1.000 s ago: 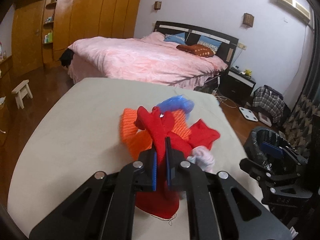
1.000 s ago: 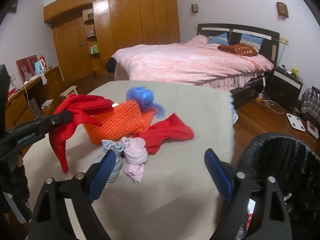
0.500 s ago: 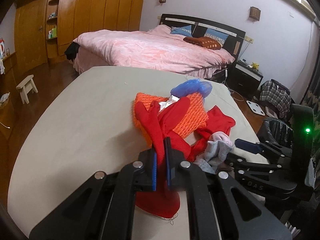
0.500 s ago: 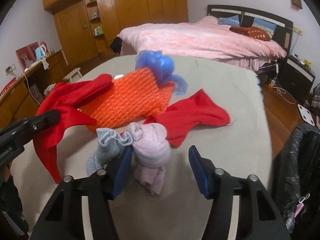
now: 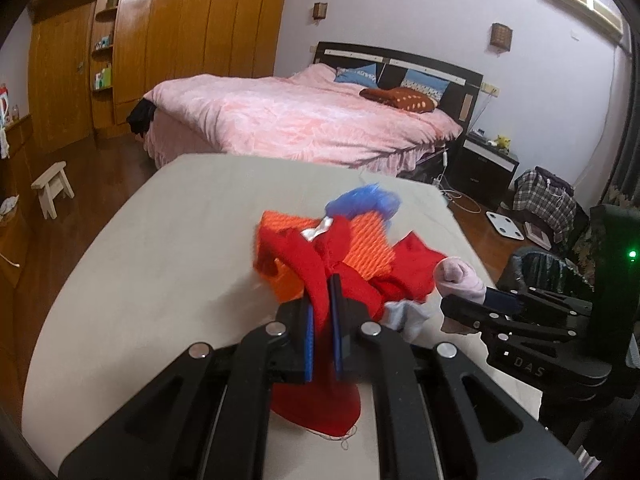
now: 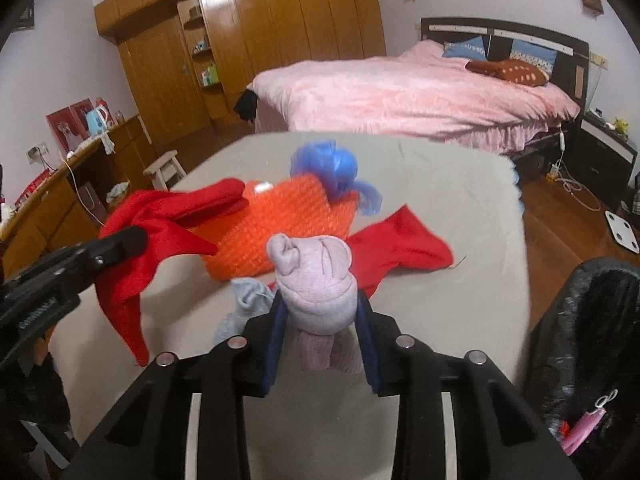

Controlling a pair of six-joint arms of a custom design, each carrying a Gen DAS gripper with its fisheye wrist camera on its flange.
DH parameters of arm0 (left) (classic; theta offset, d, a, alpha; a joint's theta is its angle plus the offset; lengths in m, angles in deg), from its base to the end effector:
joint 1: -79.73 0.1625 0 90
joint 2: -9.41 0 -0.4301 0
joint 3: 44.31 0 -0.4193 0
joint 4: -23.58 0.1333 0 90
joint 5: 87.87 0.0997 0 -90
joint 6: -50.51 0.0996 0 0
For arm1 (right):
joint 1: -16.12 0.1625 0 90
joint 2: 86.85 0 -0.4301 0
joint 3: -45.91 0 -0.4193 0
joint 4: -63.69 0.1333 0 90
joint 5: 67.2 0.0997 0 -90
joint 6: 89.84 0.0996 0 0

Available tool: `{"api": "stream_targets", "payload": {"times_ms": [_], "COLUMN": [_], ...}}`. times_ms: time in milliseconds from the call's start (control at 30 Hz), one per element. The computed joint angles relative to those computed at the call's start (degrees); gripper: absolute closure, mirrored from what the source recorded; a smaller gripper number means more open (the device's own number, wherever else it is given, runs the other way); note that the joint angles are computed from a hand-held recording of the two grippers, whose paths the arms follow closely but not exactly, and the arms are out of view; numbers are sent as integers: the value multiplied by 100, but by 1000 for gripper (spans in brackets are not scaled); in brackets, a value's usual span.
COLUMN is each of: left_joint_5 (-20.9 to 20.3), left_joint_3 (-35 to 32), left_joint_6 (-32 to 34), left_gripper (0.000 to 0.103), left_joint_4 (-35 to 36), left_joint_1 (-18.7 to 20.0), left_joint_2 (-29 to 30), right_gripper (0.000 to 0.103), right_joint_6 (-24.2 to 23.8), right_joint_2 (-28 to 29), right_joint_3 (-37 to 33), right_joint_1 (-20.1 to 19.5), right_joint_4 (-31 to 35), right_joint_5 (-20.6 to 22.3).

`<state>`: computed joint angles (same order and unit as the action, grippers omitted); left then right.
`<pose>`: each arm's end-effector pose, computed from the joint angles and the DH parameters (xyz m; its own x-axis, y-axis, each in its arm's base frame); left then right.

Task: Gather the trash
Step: 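Carry the red cloth and pink sock over the bin and release both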

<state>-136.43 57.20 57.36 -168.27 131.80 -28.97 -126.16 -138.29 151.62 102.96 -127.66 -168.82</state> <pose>-0.2431 -0.6361 0.0596 -0.7825 0.2067 -0.5873 0.5770 0.5950 -0.5595 0.0771 -0.6575 0.1650 -0.8037 -0.2406 0.5443 -0.5442 0.6671 -0.5088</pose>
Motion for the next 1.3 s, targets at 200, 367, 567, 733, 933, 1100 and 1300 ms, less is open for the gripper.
{"api": "stream_targets", "payload": {"times_ms": [200,367,567,733,933,1100,1300], "left_joint_5": [-44,-141,-252,-364,-531,-703,-972], "left_joint_3": [83,123,135,71,-75,-173,-386], "left_joint_6": [22,42,7,10,22,20,83], "left_gripper": [97,97,97,97,97,97,97], "left_joint_4": [-78,-88,-86,-66,46,117,313], "left_joint_1": [-231,-386,-585,-715,-856,-952,-1016], "left_joint_2": [-30,-31,23,127,291,436,652], "right_gripper": [70,70,70,70,70,70,70], "right_joint_6": [11,-26,-54,-42,-25,-46,-54], "right_joint_2": [-312,-570,-877,-1144,-1461,-1712,-2009], "right_joint_3": [278,498,775,986,1214,1391,1582], "right_joint_1": [15,-28,-103,-208,-356,-480,-662], "right_joint_4": [-214,-383,-602,-777,-958,-1140,-1339], "right_joint_5": [105,168,184,179,147,105,87]}}
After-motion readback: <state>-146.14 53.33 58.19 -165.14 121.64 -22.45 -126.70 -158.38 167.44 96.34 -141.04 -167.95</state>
